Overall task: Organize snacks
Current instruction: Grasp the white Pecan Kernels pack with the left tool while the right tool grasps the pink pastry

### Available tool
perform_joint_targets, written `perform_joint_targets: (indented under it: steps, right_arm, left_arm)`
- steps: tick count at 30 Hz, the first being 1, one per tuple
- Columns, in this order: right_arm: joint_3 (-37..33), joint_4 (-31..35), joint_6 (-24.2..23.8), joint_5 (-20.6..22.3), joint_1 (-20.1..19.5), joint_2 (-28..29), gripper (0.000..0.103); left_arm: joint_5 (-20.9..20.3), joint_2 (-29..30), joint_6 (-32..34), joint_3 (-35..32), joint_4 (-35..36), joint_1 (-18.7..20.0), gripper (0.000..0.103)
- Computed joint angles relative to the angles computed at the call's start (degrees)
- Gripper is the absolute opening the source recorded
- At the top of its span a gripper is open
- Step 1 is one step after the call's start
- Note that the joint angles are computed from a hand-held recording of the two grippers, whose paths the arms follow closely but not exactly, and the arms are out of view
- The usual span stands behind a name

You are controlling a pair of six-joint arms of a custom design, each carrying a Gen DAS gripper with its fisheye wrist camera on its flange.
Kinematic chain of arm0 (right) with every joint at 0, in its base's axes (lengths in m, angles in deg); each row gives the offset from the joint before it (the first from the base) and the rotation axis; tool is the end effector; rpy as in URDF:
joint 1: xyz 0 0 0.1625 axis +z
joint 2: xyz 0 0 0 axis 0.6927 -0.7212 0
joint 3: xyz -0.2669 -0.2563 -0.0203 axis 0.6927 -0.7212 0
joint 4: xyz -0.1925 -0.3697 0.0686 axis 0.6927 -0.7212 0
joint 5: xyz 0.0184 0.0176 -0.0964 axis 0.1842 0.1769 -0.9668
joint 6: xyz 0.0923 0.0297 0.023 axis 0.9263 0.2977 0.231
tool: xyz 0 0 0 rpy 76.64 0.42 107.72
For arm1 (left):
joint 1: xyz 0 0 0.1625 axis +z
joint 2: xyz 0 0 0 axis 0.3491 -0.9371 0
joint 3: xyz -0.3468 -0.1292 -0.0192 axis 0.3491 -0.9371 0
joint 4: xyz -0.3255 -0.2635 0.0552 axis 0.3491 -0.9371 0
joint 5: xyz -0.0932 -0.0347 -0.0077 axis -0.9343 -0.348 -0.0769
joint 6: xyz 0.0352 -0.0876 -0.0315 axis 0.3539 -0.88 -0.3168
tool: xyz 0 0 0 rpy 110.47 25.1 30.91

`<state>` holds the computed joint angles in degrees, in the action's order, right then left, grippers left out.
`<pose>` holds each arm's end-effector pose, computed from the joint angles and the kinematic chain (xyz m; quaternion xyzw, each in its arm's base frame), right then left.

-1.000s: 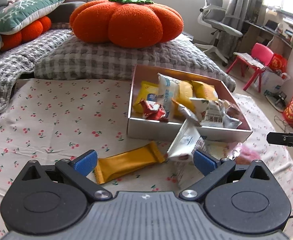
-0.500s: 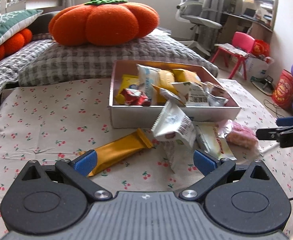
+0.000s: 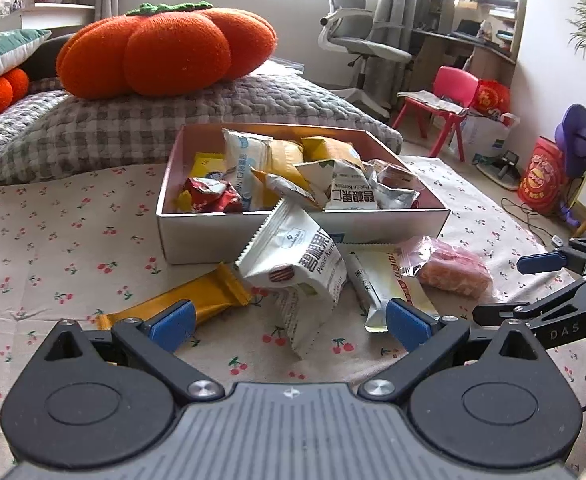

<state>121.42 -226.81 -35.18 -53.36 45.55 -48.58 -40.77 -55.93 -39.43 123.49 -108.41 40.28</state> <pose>0.0803 -0.5747 0.0874 0.2177 -0.8608 0.2957 0.3523 -0.1118 -0.5758 0.1028 0.3018 0.8688 -0.3221 0.2244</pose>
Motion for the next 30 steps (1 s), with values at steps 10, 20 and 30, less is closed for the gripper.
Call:
perform_joint_targets:
  steps: [10,20,30]
  right_arm:
    - [-1.04,0.65,1.84,7.07,-2.99,0.47,0.103]
    - [-2.57,-0.61,-1.3,11.59,-4.14,1.92,0.103]
    - [-3.39,-0.56,-2.09,12.28,-3.78,2.85,0.102]
  left_arm:
    - [-3.02,2.15,-1.94,-2.29,-0.05,1.36,0.084]
    - [-4.76,3.15,-2.21,-3.61,0.11,2.27,0.058]
    - [-6.04,2.77,-3.51,-4.17,1.2,2.78,0.054]
